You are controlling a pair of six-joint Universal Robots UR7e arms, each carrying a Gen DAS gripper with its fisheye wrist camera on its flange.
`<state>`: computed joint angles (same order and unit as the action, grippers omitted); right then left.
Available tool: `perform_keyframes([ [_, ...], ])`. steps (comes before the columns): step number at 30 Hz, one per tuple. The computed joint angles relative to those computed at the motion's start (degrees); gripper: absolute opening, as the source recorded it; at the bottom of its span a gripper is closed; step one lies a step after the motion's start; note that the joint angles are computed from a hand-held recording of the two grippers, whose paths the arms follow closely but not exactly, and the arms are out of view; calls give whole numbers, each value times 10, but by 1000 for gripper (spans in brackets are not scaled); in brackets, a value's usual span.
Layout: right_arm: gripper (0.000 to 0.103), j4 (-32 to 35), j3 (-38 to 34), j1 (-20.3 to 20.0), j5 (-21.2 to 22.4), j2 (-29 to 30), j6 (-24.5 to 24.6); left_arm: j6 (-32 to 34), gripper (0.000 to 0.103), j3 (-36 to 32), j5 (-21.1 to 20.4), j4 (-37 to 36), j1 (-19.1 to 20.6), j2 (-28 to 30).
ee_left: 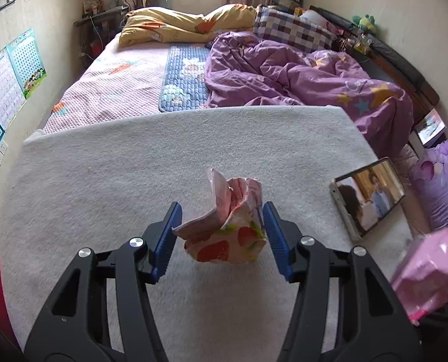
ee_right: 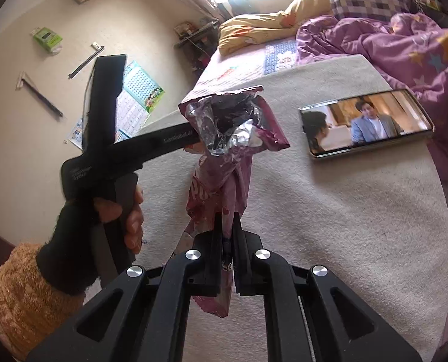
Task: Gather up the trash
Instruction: 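Carry the pink-white paper and pink wrapper over the green bucket with both grippers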
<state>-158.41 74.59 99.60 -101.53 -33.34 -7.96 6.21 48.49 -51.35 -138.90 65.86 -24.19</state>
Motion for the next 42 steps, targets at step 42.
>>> perform_keyframes([
  [42, 8, 54, -120, 114, -17, 121, -106, -61, 54, 492, 175, -336, -40, -332],
])
